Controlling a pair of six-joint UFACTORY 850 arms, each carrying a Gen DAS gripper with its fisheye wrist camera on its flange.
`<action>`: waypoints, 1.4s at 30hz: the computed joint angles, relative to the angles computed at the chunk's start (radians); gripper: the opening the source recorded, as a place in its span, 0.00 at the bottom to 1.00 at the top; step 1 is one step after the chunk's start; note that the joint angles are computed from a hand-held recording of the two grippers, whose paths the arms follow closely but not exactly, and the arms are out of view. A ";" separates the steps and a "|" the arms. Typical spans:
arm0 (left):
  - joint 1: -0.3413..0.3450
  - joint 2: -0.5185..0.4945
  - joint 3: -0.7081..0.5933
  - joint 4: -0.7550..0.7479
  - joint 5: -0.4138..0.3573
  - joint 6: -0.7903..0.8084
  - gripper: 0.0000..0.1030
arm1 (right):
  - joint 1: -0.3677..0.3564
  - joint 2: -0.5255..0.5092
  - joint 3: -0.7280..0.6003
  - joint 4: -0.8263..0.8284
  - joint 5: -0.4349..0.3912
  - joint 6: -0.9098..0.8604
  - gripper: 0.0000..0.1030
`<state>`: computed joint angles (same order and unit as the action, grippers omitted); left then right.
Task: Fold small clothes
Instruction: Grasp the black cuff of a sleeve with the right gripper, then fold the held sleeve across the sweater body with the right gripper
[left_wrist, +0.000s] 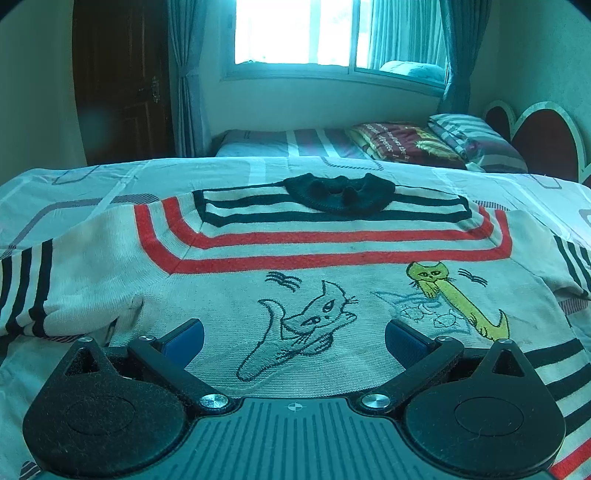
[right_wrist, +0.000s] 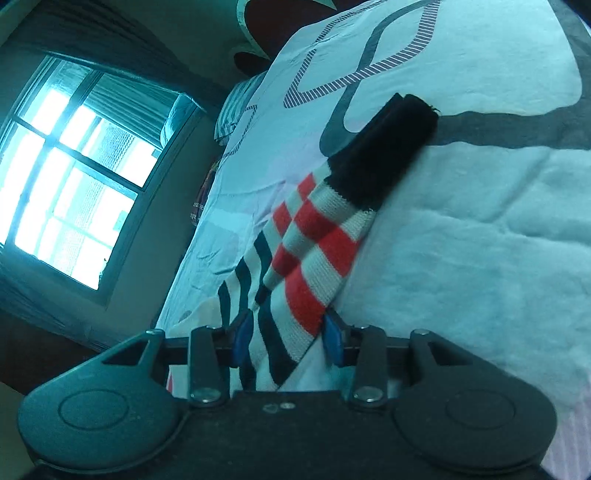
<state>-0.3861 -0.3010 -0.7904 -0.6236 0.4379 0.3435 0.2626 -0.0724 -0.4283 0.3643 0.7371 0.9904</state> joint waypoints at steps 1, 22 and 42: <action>0.000 0.003 0.002 -0.002 0.004 0.007 1.00 | -0.021 -0.007 -0.001 -0.019 0.014 0.030 0.34; 0.037 0.014 0.013 0.041 -0.004 0.022 1.00 | -0.097 -0.008 0.013 0.045 0.048 -0.054 0.25; 0.148 0.089 0.084 -0.202 0.019 0.198 1.00 | 0.242 -0.179 -0.385 0.312 -0.178 -1.061 0.07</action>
<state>-0.2385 -0.2117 -0.7066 -0.8256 0.4566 0.5417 0.5048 -0.2516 -0.8137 0.6764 0.5594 -0.0704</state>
